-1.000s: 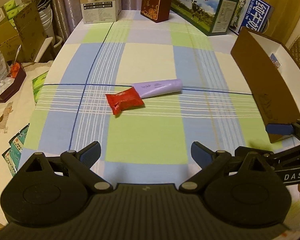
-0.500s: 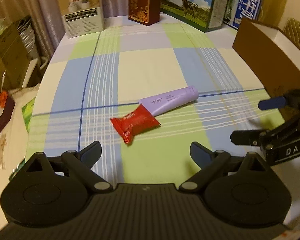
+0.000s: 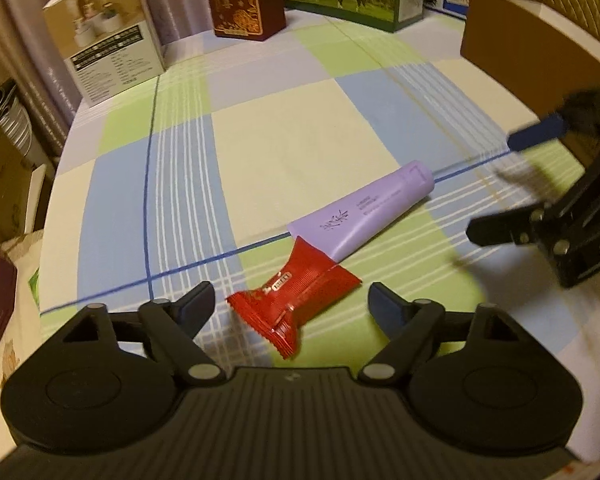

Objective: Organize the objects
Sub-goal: 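Grasp the red candy packet with the left tool while the right tool grasps the lavender tube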

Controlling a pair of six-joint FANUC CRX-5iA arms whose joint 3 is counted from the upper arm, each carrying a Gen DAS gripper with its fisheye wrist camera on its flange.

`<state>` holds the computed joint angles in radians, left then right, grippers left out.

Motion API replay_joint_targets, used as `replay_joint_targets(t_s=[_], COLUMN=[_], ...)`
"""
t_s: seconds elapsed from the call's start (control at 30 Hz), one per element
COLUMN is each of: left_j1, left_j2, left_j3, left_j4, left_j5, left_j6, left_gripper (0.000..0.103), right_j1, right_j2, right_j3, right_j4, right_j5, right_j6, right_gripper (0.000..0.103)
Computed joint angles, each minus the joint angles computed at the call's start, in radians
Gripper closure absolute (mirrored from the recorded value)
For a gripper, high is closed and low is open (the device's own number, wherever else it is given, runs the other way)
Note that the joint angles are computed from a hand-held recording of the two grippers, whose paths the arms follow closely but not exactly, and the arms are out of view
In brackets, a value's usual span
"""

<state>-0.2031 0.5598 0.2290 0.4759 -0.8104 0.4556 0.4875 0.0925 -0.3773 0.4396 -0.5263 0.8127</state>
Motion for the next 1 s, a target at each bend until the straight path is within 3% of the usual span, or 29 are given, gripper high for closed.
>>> replay_joint_targets(t_s=[0.1, 0.23, 0.3, 0.43, 0.6, 0.77, 0.9, 1.0], left_j1=[-0.003, 0.003, 0.012, 0.020, 0.036, 0.049, 0.055, 0.047], left_j2=[0.023, 0.048, 0.054, 0.042, 0.038, 0.032, 0.038, 0.046], left_j3=[0.025, 0.060, 0.066, 0.055, 0.079, 0.079, 0.082, 0.095], left_j4=[-0.014, -0.026, -0.011, -0.036, -0.099, -0.094, -0.056, -0.066], left_j5=[-0.006, -0.048, -0.067, -0.050, -0.057, -0.081, -0.095, -0.092], left_j6=[-0.003, 0.025, 0.044, 0.128, 0.296, 0.310, 0.293, 0.297], left_gripper=[0.032, 0.057, 0.060, 0.061, 0.061, 0.059, 0.051, 0.051], right_j1=[-0.006, -0.013, -0.012, -0.012, -0.013, -0.027, -0.051, -0.047], right_j2=[0.025, 0.058, 0.081, 0.124, 0.152, 0.188, 0.203, 0.192], right_j3=[0.013, 0.048, 0.078, 0.133, 0.176, 0.249, 0.323, 0.309], right_j4=[0.013, -0.030, -0.062, -0.130, -0.207, -0.350, -0.496, -0.511], right_j5=[0.022, 0.047, 0.036, 0.019, 0.020, -0.025, -0.122, -0.107], right_j6=[0.043, 0.144, 0.205, 0.335, 0.468, 0.639, 0.770, 0.747], right_gripper=[0.003, 0.009, 0.014, 0.025, 0.027, 0.030, 0.062, 0.064])
